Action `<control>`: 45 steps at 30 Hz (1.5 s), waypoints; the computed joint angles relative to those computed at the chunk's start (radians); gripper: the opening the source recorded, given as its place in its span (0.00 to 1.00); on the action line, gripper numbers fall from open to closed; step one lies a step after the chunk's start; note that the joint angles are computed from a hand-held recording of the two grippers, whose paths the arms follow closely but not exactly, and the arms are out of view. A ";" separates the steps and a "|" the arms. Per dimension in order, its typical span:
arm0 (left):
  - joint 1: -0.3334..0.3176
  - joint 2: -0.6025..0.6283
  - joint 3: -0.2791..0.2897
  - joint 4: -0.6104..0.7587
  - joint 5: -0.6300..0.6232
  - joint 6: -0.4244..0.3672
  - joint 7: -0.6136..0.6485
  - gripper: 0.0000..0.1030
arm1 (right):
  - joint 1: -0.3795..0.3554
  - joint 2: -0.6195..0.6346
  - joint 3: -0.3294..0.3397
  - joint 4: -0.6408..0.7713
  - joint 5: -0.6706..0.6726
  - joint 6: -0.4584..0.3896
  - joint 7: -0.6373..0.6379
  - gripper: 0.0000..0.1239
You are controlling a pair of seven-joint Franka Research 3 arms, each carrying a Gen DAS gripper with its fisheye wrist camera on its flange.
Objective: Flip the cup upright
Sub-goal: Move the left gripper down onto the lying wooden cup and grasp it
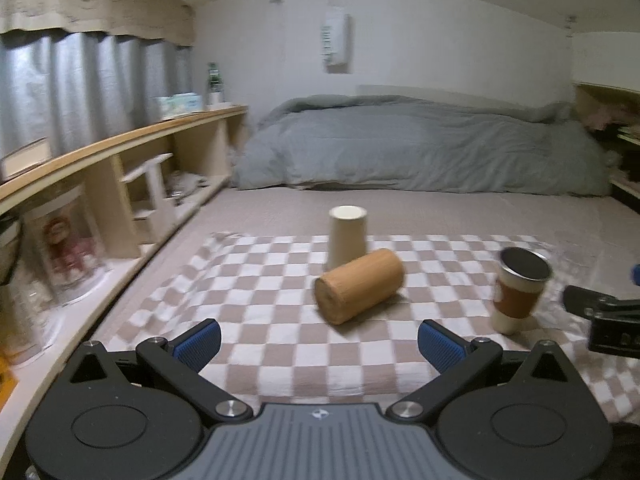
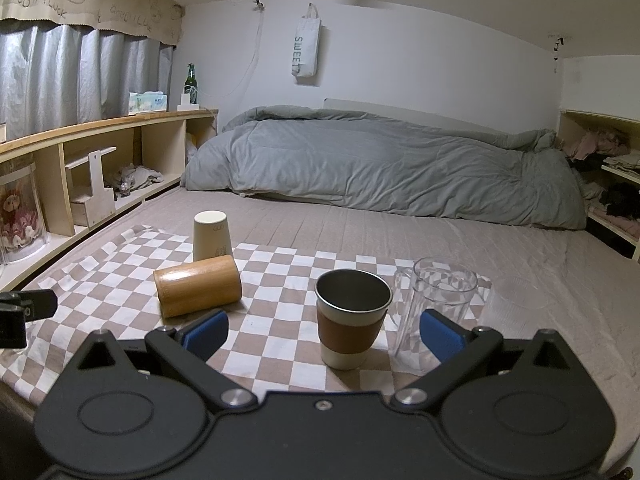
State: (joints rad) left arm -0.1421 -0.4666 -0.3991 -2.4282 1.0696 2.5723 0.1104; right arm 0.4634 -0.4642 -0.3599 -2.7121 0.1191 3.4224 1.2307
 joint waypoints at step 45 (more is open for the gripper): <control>-0.006 0.704 0.246 0.594 -0.689 -0.037 1.483 0.70 | 0.450 0.015 -0.411 0.154 0.269 -0.141 -0.311 0.83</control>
State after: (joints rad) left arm -0.1479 0.2371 -0.1528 -1.8346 0.3809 2.5349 1.5935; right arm 0.9135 -0.4489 -0.7710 -2.5580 0.3882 3.2809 0.9198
